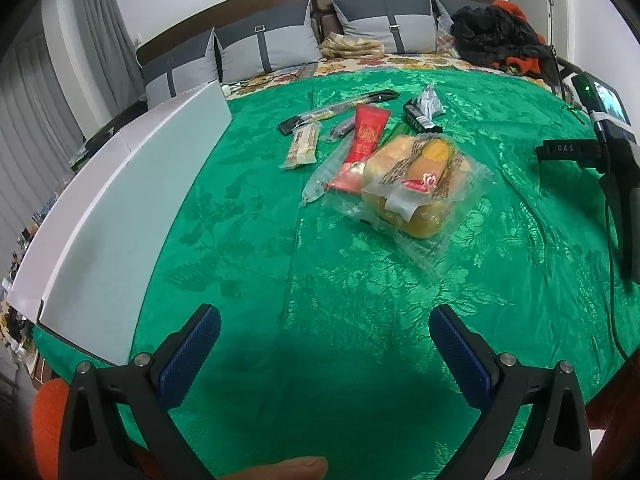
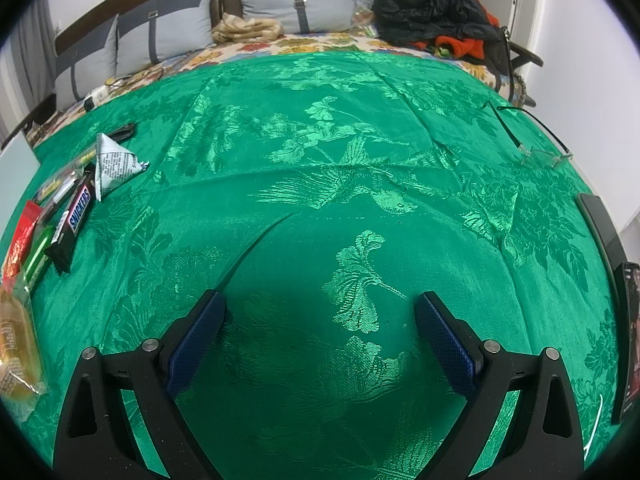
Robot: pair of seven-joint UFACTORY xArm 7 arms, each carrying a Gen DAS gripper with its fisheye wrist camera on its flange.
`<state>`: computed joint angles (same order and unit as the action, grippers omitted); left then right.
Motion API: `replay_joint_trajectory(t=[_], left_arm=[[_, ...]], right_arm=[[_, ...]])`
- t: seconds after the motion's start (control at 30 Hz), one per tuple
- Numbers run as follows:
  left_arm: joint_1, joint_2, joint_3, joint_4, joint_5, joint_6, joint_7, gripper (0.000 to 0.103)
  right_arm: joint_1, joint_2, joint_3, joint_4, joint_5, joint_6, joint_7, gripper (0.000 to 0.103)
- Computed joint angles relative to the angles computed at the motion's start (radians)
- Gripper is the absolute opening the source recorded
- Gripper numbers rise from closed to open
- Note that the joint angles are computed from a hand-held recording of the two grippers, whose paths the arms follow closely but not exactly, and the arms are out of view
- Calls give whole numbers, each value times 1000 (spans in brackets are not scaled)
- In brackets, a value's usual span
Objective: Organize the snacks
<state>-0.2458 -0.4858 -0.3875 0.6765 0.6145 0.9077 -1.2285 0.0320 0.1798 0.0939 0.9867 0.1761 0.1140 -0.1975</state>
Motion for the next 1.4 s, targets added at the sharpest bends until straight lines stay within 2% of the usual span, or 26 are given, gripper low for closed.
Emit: replay_joint_trajectory(t=[1.4], left_arm=[[6,-32,-12,-7,-2,22,-7,103]], right_arm=[[-1,2,1,4,-1,2,0,99]])
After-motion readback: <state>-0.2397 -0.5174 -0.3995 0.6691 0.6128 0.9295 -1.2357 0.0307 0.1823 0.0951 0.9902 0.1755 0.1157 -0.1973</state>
